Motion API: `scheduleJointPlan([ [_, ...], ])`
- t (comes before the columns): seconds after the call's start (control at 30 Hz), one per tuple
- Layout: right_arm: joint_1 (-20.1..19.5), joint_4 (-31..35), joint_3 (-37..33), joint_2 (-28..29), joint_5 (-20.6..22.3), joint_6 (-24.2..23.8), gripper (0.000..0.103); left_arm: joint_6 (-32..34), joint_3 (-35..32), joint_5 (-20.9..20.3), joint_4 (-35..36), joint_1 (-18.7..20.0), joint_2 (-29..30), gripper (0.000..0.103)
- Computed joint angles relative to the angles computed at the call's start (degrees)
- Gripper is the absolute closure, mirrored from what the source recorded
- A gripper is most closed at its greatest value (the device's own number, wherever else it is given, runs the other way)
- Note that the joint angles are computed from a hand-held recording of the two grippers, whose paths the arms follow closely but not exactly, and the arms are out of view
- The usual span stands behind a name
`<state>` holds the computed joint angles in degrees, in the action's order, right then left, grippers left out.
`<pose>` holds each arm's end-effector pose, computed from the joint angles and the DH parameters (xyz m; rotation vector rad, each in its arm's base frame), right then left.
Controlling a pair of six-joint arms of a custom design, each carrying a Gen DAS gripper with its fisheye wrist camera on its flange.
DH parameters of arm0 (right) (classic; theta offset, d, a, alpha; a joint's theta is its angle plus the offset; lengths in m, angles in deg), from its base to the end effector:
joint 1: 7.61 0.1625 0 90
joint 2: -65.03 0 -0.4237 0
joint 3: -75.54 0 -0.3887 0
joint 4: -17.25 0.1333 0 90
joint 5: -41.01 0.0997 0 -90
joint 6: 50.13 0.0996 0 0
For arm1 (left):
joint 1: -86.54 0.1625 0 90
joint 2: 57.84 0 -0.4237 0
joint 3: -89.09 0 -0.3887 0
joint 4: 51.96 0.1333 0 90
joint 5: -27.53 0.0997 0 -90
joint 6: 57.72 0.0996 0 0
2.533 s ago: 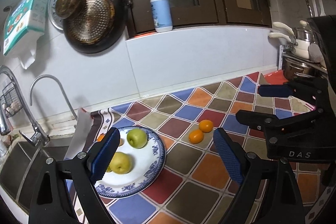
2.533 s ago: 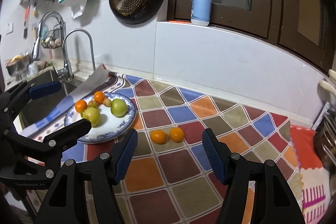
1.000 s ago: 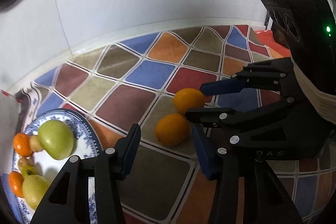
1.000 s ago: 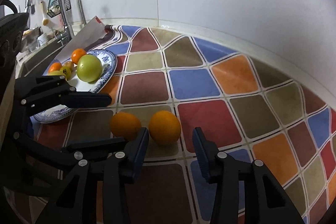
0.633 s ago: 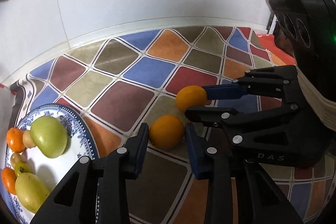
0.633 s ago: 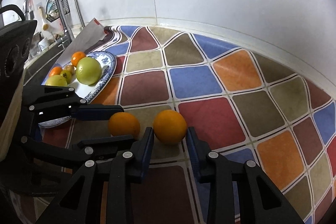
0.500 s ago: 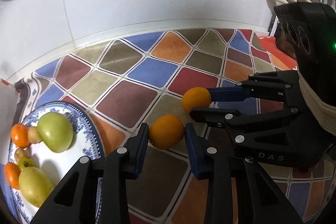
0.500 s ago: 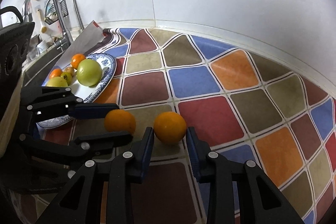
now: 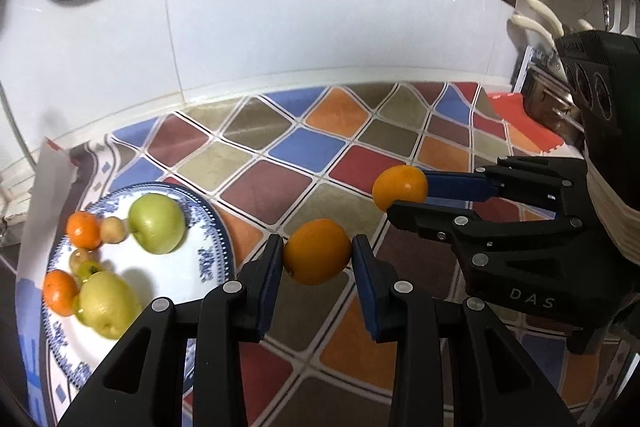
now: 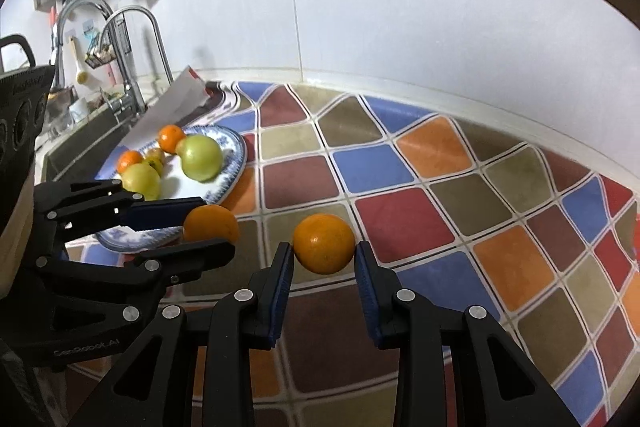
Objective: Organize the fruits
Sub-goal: 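Grasp an orange with the left gripper while the right grasps the other orange, then carry both oranges onto the plate with both grippers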
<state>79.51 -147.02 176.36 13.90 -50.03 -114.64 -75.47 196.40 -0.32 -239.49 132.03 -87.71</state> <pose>0.0987 -0.6552 0.1469 1.4532 -2.4472 0.5015 -0.2358 -0.5556 -0.0153 0.2776 2.1711 -1.0081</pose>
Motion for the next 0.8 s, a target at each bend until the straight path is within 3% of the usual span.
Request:
scheduleJointPlan([
  [0.47,0.64,-4.51,9.16,-8.02,5.62,0.57,0.07,-12.25,8.55,6.62,1.73,-7.31,-4.0,0.068],
  [0.8,1.55,-7.03,14.03,-11.36,8.48,1.93,0.07,-27.2,14.67,11.65,13.14,-11.63,-9.15,0.068],
])
